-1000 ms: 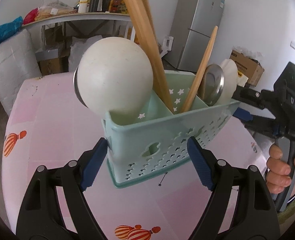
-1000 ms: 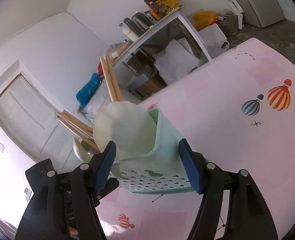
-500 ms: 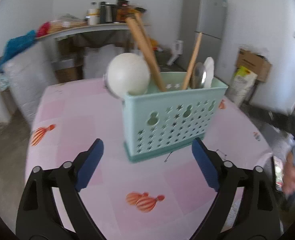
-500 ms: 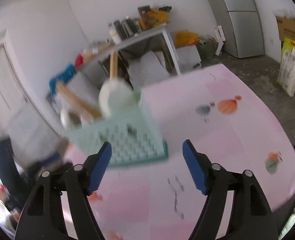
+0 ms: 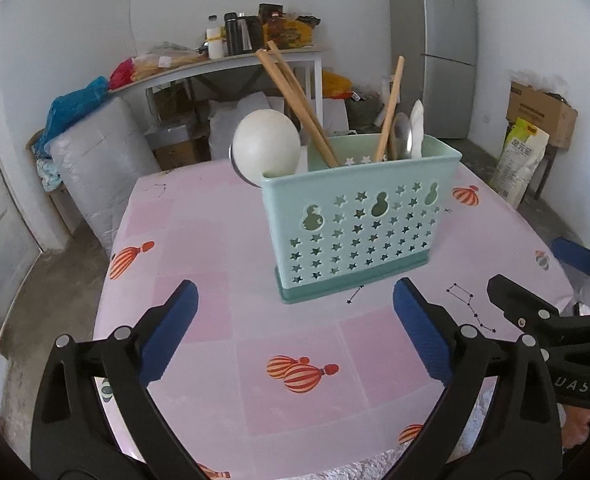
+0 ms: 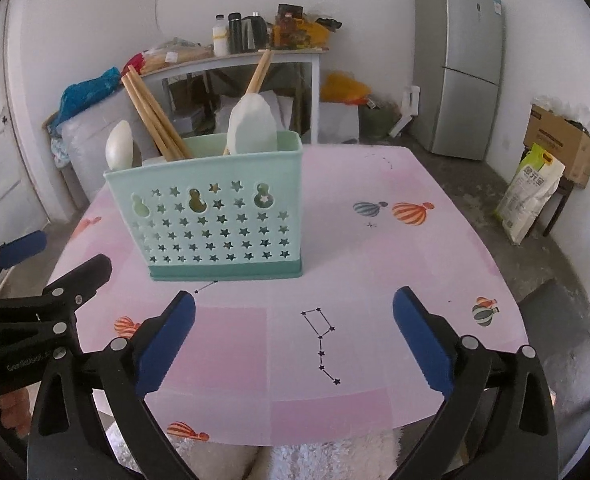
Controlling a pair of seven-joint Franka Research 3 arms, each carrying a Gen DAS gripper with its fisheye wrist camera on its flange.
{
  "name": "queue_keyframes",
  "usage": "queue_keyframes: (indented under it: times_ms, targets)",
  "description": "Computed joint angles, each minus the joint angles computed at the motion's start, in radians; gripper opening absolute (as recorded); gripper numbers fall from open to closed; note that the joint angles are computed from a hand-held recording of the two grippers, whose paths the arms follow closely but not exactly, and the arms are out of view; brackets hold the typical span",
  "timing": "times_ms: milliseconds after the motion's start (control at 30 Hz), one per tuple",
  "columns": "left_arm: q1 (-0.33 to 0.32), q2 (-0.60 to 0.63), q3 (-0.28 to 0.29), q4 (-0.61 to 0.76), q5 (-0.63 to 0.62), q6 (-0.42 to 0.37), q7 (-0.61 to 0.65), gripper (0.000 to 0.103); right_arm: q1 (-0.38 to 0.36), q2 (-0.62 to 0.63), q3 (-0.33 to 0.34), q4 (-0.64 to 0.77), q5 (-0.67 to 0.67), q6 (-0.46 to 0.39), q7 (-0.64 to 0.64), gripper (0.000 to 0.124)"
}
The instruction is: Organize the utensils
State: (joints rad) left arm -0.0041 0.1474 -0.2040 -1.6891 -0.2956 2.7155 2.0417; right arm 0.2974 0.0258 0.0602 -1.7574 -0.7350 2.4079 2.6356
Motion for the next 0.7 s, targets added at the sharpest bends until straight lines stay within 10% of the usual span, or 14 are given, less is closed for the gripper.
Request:
queue_keyframes:
  times_ms: [400, 700]
  targets:
    - [0.003, 0.004, 0.017, -0.007, 0.067, 0.125, -0.14, 0.094, 0.026, 0.027, -0.002, 0.058, -0.064, -0.09, 0.012, 0.096]
    - [-0.034, 0.031, 0.089, 0.027, 0.425, 0.089, -0.472, 0.094, 0.036, 0.036, -0.008, 0.083, -0.075, -0.137, 0.021, 0.096]
